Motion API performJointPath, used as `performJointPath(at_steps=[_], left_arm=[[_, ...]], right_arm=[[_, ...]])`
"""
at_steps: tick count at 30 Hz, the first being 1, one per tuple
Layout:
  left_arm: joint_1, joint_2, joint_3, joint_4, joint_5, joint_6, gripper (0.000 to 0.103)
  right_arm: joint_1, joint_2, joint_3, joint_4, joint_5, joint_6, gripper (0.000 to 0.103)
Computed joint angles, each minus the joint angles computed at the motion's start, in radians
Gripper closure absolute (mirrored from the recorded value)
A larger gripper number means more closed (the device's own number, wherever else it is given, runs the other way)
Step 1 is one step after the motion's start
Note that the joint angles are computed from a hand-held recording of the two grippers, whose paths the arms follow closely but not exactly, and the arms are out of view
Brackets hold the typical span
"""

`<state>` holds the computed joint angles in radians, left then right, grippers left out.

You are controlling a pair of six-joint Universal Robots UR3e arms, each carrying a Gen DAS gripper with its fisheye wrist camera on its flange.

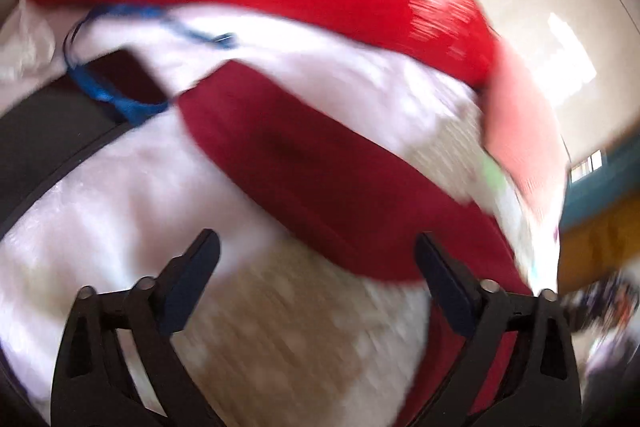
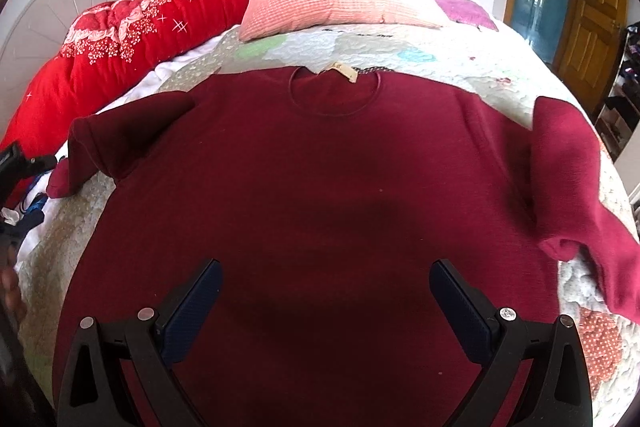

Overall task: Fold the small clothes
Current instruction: 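Grasp the sleeve nearest the left gripper and fold it across the sweater body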

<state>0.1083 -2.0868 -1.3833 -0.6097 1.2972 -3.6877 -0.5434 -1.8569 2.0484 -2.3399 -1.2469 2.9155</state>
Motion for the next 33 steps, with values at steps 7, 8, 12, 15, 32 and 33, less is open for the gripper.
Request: performJointPath(at_steps=[7,8,12,15,32,33], left_arm=[[-0.011,-0.216,0.291,-0.057,0.073,0.022,0.058],[-0.018,-0.245,0.349,-0.103,0.095,0.049,0.073],[0.013,-0.280,0.482,-0.182,0.047,0.150,0.095],[-0.004,-0.236,0.556,-0.172,0.168,0.230,0.095],[-0.317,-0.136,0.723,-0.222,-0.081,0.358,0.095],[-0.360,-0.186,0.763,-0.239,-0.074,0.358,0.095]], right_arm=[[0.047,0.053,-0.030,-0.006,-0.028,0.006,0.000],[0.051,0.056,-0.033,-0.007,-0.032,0.008,0.000],[0.047,0.048,-0.036,0.000,-0.028,0.007,0.000],[0.028,0.025,-0.030,0.012,-0.018,-0.004,0.000],[-0.277,-0.129,-0.013,0.147,0.147,-0.078,0.000],[-0.325,-0.148,-0.014,0.169,0.171,-0.090,0.000]])
